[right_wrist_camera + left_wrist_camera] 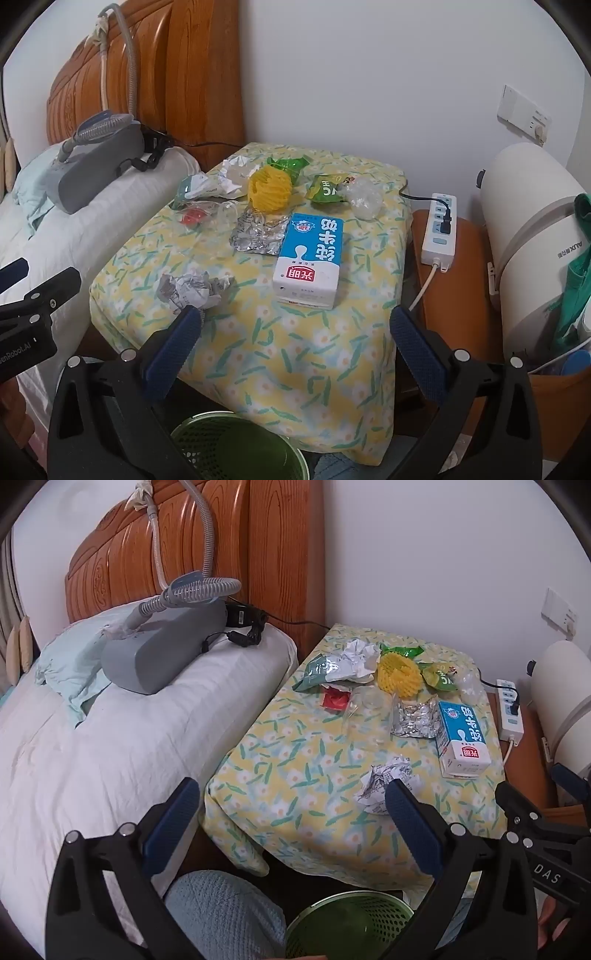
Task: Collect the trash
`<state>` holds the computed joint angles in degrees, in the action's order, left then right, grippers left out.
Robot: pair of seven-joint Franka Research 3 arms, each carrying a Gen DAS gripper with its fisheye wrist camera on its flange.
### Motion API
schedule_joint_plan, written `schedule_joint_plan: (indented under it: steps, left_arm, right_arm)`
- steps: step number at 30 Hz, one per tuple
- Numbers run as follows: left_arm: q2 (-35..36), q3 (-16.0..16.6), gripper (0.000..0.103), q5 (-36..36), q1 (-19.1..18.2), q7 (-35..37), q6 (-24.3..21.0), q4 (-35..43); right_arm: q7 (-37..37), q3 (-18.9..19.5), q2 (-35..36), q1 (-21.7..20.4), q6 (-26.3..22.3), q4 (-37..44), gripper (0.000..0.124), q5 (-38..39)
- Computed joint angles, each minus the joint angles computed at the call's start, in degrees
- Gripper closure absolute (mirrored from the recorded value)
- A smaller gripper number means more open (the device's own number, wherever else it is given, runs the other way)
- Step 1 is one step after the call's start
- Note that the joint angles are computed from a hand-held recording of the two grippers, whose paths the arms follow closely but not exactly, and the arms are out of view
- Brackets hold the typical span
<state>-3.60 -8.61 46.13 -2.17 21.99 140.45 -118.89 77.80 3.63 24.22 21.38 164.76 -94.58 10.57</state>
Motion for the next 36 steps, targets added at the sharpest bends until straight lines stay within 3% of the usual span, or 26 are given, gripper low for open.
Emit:
schedule_joint_plan:
  steps: [10, 18, 36]
  left_arm:
    - [-0.64, 0.01, 0.007, -0.92, -0.01, 0.66, 0.57, -0.61]
    - [-0.66, -0.2, 0.006, -1.21, 0.0, 0.93, 0.78, -0.94]
    - [-0.61, -0.27, 0.007, -1.17, -0.11, 0.61, 0.81, -1.1]
  right_arm:
    - [-3.2, 1.52, 0.64, -1.63, -0.71, 0.61, 0.023, 2.47]
    - [-0.57, -0.24, 0.39, 0.04, -1.19, 0.47, 0.023, 1.1]
    - [-0.23, 0.31, 0.21, -0.49, -1.36, 0.16, 0.023, 1.06]
